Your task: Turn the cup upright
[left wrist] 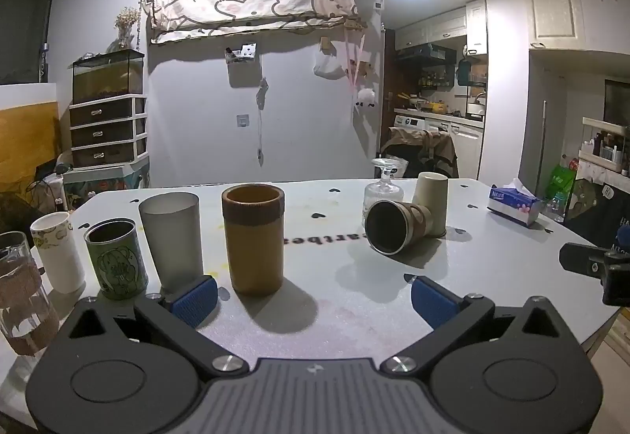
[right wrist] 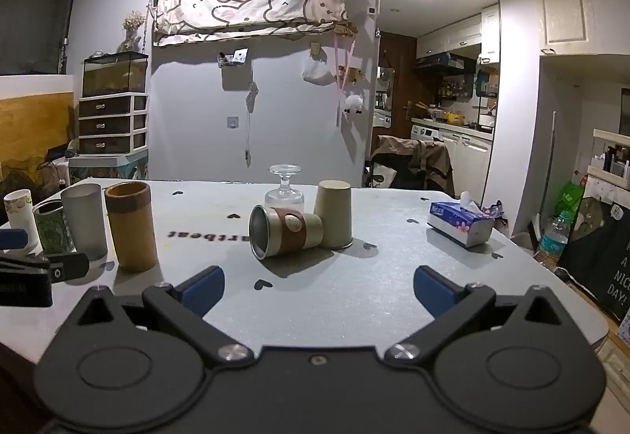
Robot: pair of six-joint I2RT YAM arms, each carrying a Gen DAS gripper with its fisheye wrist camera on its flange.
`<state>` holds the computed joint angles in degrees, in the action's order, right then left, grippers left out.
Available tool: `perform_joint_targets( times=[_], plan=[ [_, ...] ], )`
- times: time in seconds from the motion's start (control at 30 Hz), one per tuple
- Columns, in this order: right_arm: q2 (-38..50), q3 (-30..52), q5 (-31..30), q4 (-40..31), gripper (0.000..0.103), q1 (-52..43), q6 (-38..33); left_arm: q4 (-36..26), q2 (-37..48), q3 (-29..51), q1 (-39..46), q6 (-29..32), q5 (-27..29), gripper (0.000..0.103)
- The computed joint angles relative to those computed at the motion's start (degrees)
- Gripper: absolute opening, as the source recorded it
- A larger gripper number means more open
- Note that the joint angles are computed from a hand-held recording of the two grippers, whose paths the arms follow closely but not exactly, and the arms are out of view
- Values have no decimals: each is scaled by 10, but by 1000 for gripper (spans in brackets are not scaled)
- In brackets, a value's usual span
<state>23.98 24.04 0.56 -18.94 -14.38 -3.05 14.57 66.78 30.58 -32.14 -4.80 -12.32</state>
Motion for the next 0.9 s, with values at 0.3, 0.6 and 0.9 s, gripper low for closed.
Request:
perform_joint_targets(
  times=[0.3, 0.6, 0.9],
  plan=[
    [0, 0, -6, -1, 103, -6, -1, -1, 0, 0, 0, -1, 1, 103],
    [-1, 0, -2, -1, 103, -1, 1, -2, 0, 1, 1, -2, 2, 103],
    [0, 1, -6, -1, 103, -6, 0, -2, 0, 1, 1, -3, 2, 103]
  ],
)
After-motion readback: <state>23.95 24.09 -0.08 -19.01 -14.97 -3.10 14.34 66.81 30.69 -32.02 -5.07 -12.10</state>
